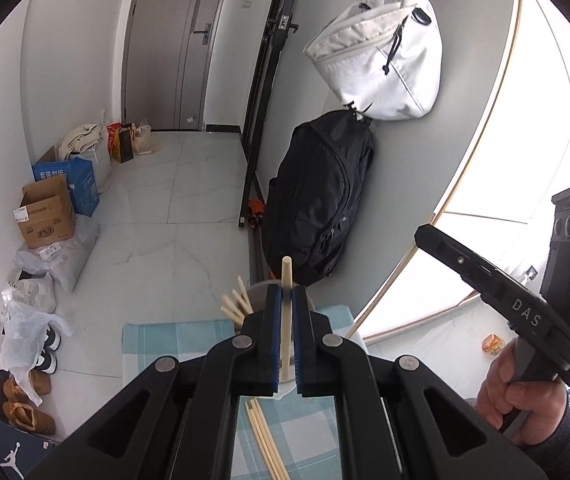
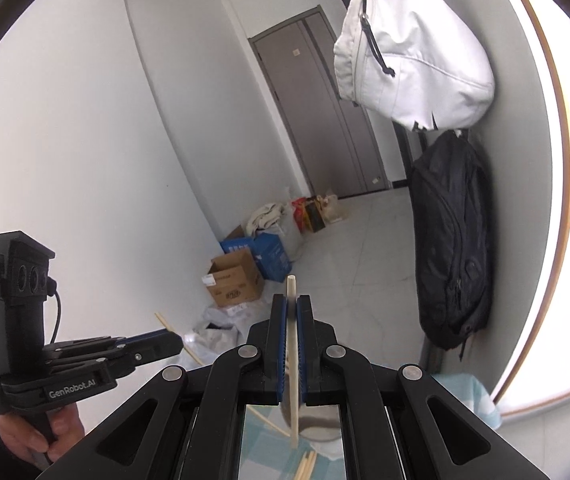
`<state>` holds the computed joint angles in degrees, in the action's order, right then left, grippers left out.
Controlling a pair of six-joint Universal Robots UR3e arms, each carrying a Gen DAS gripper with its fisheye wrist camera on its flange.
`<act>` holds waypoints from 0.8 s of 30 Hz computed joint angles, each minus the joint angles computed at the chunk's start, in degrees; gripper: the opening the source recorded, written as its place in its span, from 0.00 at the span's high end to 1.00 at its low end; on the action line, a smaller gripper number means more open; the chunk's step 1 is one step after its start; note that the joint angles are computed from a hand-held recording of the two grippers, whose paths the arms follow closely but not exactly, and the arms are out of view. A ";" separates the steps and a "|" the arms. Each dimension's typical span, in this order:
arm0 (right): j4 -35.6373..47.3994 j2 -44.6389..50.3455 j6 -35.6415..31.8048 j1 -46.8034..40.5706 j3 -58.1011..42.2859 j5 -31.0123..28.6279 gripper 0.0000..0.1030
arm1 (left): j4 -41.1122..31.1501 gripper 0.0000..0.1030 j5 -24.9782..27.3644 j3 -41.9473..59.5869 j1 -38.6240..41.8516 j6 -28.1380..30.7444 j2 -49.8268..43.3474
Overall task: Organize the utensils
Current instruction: 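Carry both chopsticks up over the white holder and lower them in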
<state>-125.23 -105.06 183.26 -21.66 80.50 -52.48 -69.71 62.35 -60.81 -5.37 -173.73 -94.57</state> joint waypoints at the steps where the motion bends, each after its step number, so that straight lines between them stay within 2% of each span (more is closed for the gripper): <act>1: 0.21 1.76 0.29 0.40 -2.21 -0.33 0.96 | -0.31 0.99 -0.28 1.47 0.05 -0.36 -0.95; 9: 2.53 15.20 -1.65 5.67 -19.75 -6.51 0.96 | -4.60 0.99 -0.45 18.13 -0.83 -2.34 -11.64; 14: 2.45 21.43 -3.05 8.96 -26.29 -10.14 0.96 | -5.84 0.99 0.09 24.28 -1.21 -2.84 -16.35; 19: 2.16 26.08 -5.08 11.19 -29.58 -12.95 0.96 | -3.92 0.99 -0.35 21.97 -0.68 -3.55 -17.53; 24: 0.43 27.76 -6.96 11.95 -27.63 -13.96 0.96 | -4.28 0.99 -0.69 21.91 -0.27 -4.42 -19.60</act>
